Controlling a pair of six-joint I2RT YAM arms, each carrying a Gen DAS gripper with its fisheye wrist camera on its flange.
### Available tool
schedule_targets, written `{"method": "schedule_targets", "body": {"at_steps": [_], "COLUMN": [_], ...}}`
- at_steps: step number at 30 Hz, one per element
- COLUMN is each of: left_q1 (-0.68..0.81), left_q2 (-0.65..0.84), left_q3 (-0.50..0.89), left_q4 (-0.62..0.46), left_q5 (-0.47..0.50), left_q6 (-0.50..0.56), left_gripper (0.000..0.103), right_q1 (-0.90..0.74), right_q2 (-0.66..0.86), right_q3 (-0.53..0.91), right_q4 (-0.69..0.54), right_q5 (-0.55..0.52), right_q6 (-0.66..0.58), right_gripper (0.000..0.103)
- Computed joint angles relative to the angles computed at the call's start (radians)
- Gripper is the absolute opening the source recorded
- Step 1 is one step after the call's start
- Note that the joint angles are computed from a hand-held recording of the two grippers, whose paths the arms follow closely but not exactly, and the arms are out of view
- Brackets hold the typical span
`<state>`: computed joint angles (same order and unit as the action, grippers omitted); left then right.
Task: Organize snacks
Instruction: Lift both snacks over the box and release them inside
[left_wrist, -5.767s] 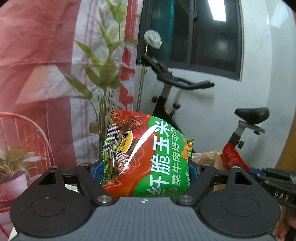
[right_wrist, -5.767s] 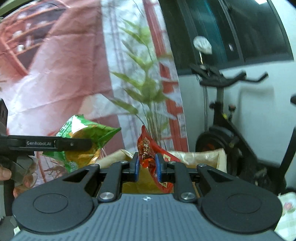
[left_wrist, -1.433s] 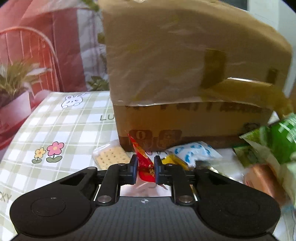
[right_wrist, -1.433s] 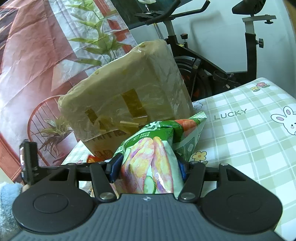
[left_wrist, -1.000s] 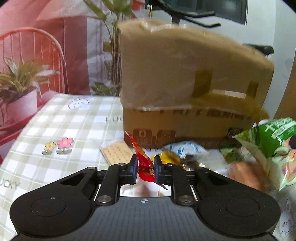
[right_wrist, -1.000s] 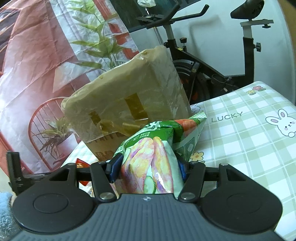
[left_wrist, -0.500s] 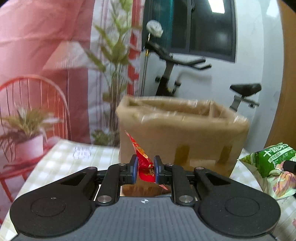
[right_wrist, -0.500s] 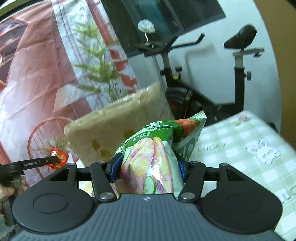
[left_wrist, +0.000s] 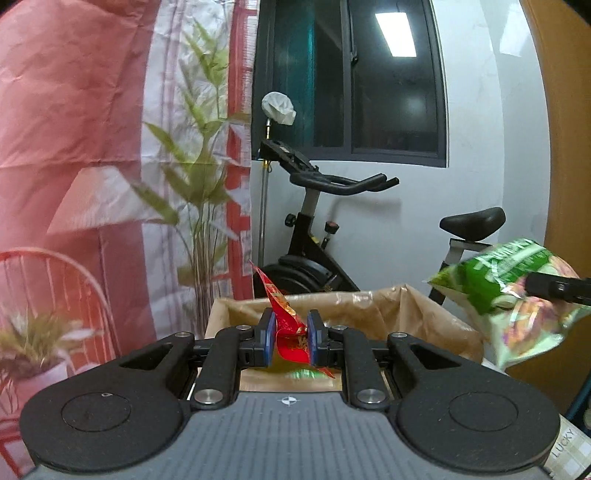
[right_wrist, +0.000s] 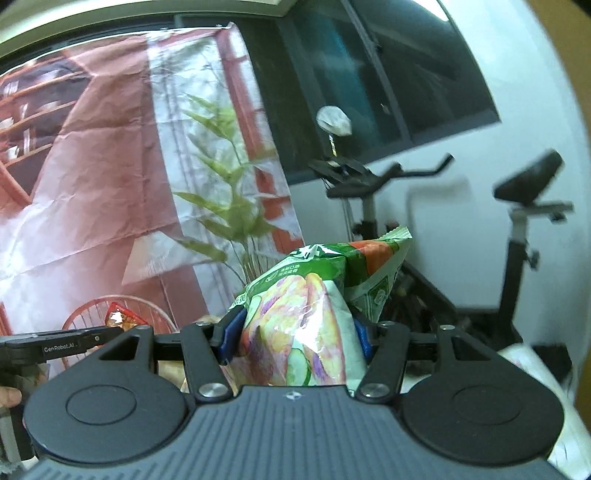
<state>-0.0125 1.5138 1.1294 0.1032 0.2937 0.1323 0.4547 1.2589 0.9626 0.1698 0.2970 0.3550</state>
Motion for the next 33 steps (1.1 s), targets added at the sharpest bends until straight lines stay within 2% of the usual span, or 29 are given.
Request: {"method": "schedule_targets", "body": {"at_steps": [5,11,12,13,14,15,17,27,33], "left_q1": [-0.028,-0.043,-0.044,-0.042,-0.039,-0.035,-0.025,0.003,0.008], "left_q2": [0.178,0.335,0.356,0.376,0.393,0.399,0.387,0.240,0.074], "left_q3": [0.193,0.354,0.380,0.406,0.432,0.435,0.403,0.300,0.150], "left_q4": [-0.070,-0.135,-0.160,-0.187,-0.217,-0.216,-0.186,-0.249,-0.240], "left_q5": [-0.040,-0.072,-0.072,-0.069,-0.068,-0.063,-0.053,-0.046,-0.055], "left_q6": [0.005,0.007,0.008,0.007,0.004,-0.005,-0.023,-0.041,-0.017], "left_gripper": [0.019,0.020,0.024,0.032,0.055,0.068,0.069,0.069,0.070], "right_q1": [-0.045,-0.074,-0.077,-0.080,-0.081,-0.082,-0.087,-0.094,-0.066], "right_q2": [0.252,0.513,0.544,0.573,0.587,0.590,0.568,0.384,0.241], "right_q3": [0.211,0.487,0.525,0.563,0.580,0.578,0.536,0.364,0.249], "right_q4": [0.014,-0.149,-0.188,-0.234,-0.254,-0.255,-0.212,-0.217,-0.265], "right_q5": [-0.035,-0.066,-0.079,-0.093,-0.097,-0.102,-0.118,-0.161,-0.144], "right_q6": [-0.081,-0.139,-0.136,-0.130,-0.123,-0.114,-0.093,-0.038,-0.005], "right_gripper": [0.059,0.060,0.061,0.062,0.064,0.075,0.086,0.086,0.089]}}
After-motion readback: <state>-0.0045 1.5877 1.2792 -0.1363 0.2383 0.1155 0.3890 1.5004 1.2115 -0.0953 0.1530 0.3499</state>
